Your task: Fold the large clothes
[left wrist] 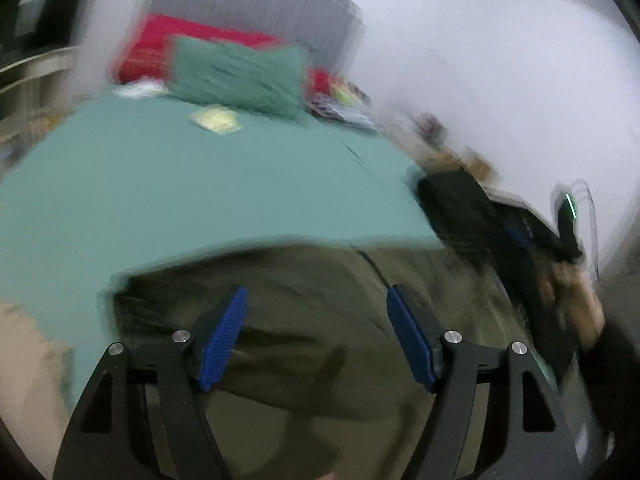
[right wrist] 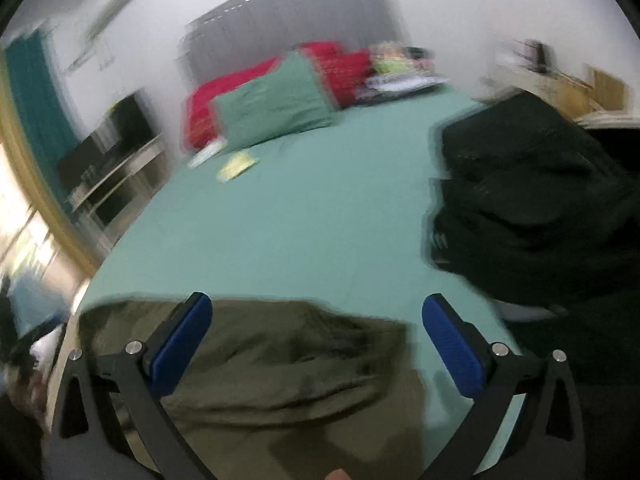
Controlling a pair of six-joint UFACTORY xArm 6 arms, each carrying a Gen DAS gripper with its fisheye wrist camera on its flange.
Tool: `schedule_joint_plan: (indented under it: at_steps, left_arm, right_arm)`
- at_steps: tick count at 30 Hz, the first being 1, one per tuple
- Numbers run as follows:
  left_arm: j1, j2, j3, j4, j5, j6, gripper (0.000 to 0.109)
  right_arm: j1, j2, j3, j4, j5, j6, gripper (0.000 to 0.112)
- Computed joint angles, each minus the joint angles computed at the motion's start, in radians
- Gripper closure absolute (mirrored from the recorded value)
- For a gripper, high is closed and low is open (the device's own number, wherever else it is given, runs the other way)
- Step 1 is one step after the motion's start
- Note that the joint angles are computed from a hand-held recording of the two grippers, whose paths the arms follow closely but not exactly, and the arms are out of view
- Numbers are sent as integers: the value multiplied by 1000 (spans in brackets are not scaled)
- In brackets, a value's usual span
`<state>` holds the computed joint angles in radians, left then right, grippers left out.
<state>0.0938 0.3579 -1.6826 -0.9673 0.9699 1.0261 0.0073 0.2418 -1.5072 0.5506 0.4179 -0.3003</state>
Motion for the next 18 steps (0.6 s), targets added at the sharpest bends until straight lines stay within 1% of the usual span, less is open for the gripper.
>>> schedule_joint_plan:
  at_steps: [1, 2, 4, 7, 9, 10, 12, 13, 14, 15, 16, 17, 18]
  left_arm:
    - [-9, 13, -11, 11, 69, 41, 33]
    - [-23, 17, -12, 31, 97, 78, 33]
    - [-50, 14, 3, 74, 62, 78, 33]
    - [-49, 36, -28, 105, 129, 54, 33]
    - [-36, 37, -32, 107, 165, 68, 33]
    - [-26, 50, -49, 118, 182, 69, 33]
    - [-24, 56, -60, 149, 204, 65, 33]
    - [-19, 52, -53, 158, 195, 81, 33]
    - [-29, 43, -30, 170, 155, 89, 34]
    - [-32, 44, -22, 183, 133, 89, 38]
    - [-40, 50, -19, 205, 114, 80, 59]
    - [-53, 49, -6, 233, 76, 74, 89]
    - [-64, 43, 12, 256, 26, 72, 101]
  right_arm:
    - [26, 2, -13, 37, 45, -99, 9]
    - [49, 6, -20, 32, 79, -158, 9]
    - [107, 16, -17, -33, 114, -245, 9]
    - [150, 41, -29, 8, 188, -378, 9]
    - [161, 55, -32, -22, 204, -381, 14]
    - [162, 66, -42, -39, 220, -379, 22]
    - [159, 84, -61, -37, 234, -389, 34]
    - [161, 88, -62, -68, 216, -365, 49]
    - [164, 106, -75, -122, 195, -310, 76]
    - [162, 111, -76, -157, 187, -274, 90]
    - [164, 131, -93, -205, 175, -222, 104]
    - [168, 121, -71, -215, 153, -212, 109]
    - [175, 117, -59, -232, 121, -206, 109]
